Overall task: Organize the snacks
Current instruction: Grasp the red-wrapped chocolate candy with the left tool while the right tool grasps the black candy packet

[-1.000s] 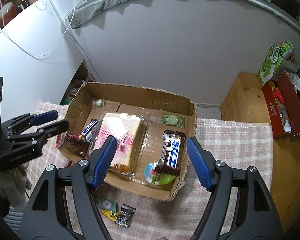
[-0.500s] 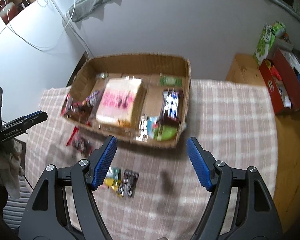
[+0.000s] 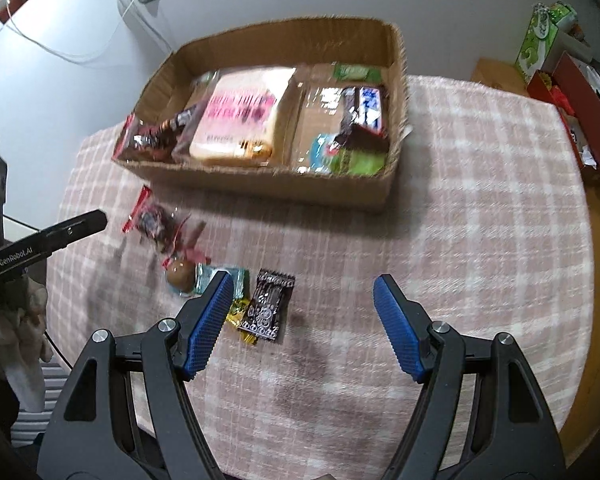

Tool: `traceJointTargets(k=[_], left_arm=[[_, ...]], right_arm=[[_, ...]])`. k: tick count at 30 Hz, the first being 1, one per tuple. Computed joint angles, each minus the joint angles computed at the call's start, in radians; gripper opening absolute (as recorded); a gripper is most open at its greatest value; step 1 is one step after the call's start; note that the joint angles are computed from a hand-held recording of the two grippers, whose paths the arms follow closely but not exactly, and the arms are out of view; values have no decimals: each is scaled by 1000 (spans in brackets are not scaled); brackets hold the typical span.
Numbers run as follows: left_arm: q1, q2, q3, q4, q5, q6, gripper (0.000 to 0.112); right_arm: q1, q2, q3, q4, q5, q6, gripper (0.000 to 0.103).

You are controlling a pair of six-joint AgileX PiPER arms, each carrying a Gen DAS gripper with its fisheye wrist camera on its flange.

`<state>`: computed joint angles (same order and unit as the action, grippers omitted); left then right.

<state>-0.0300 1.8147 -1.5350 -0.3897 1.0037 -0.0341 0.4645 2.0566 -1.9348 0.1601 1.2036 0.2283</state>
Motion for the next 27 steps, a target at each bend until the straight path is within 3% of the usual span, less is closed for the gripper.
traceJointTargets(k=[13,17,27], left_arm=[[-102,176,-176,121,73,-273,52],[-142,175,-166,194,46,-296,59],[-142,79,-22,245,-50,-233,59]], right_arm=[[24,6,23,-5,-12,12,75],[30,11,22,-7,-10,10,75],[44,25,7,-31,5,12,75]])
